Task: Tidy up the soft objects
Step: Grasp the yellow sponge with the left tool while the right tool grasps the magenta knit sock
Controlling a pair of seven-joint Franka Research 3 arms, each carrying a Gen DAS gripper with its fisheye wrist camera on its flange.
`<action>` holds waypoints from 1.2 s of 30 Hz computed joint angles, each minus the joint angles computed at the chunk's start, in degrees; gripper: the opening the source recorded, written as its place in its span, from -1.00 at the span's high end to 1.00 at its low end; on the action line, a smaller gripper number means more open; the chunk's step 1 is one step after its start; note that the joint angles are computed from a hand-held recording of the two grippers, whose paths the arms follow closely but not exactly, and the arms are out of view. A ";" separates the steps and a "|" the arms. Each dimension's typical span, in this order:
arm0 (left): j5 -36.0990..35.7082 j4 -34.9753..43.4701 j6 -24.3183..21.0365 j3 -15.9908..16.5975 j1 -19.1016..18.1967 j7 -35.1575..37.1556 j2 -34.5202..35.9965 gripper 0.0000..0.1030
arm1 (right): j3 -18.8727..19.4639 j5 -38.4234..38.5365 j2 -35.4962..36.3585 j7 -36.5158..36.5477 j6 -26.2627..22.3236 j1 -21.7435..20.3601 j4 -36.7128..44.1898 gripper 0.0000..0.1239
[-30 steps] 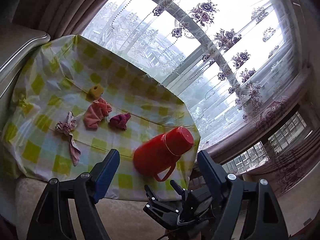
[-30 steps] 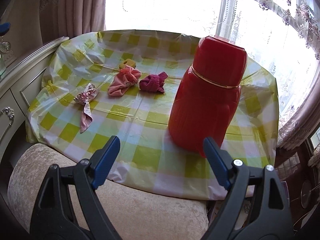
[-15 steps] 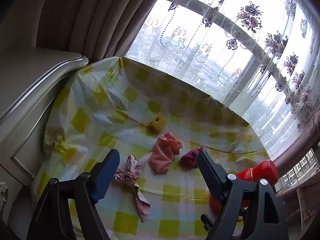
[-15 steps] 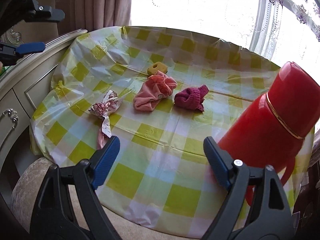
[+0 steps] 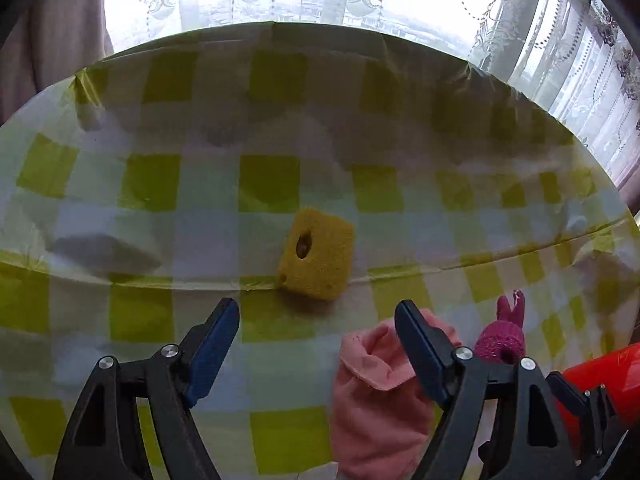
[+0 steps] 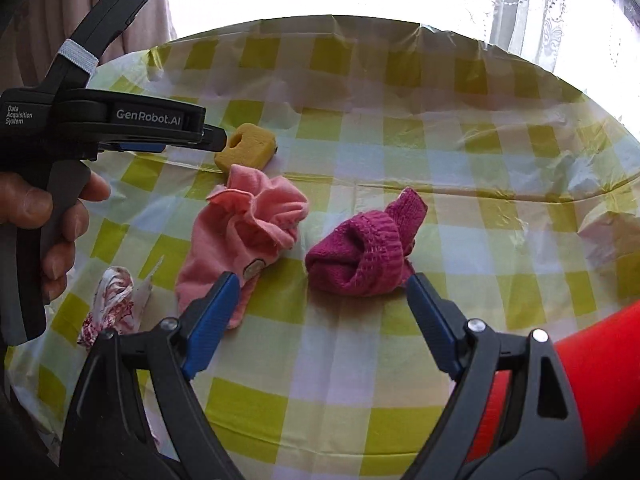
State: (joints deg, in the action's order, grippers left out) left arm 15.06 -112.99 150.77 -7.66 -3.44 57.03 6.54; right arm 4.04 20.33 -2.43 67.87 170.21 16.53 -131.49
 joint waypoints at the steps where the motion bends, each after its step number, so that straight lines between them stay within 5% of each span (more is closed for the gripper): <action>1: 1.73 2.40 -1.21 0.39 -0.29 -1.56 2.28 -0.57 | 0.17 -3.91 1.44 3.71 0.46 -0.66 0.85 -0.41; 7: 1.81 12.68 -6.99 0.69 -0.54 -0.28 11.62 -0.56 | -2.02 -16.05 8.43 16.01 -0.26 -0.58 6.27 -0.40; 8: 1.86 13.79 -7.86 0.52 -0.54 0.94 12.63 -0.37 | -1.91 -15.11 9.26 15.76 -0.36 -0.81 6.98 -0.40; 9: 1.14 14.85 -9.02 0.00 -0.24 3.14 13.59 -0.03 | -1.33 -13.02 9.98 14.31 -0.42 -1.36 7.58 -0.36; 12: -1.77 13.75 -8.46 -1.10 0.87 7.35 13.28 -0.01 | 1.70 -4.30 11.72 5.75 -0.82 -3.54 9.14 -0.13; 15: -13.00 9.31 -5.91 -4.51 4.70 15.92 10.72 0.03 | 6.71 8.38 12.00 -8.43 -1.68 -6.89 10.13 0.17; 21: -25.92 -2.98 -3.54 -5.05 5.19 23.92 1.58 0.03 | 7.99 21.36 7.73 -24.85 -5.95 -5.90 6.67 0.26; 27: -34.24 -17.31 -2.24 -3.06 0.07 25.68 -10.69 0.03 | 4.18 21.91 -3.14 -27.84 -12.26 -2.44 -3.66 0.26; 36: -37.26 -33.41 3.12 -2.31 -10.75 17.38 -25.57 0.03 | -2.36 14.06 -21.15 -23.90 -20.10 0.23 -18.92 0.26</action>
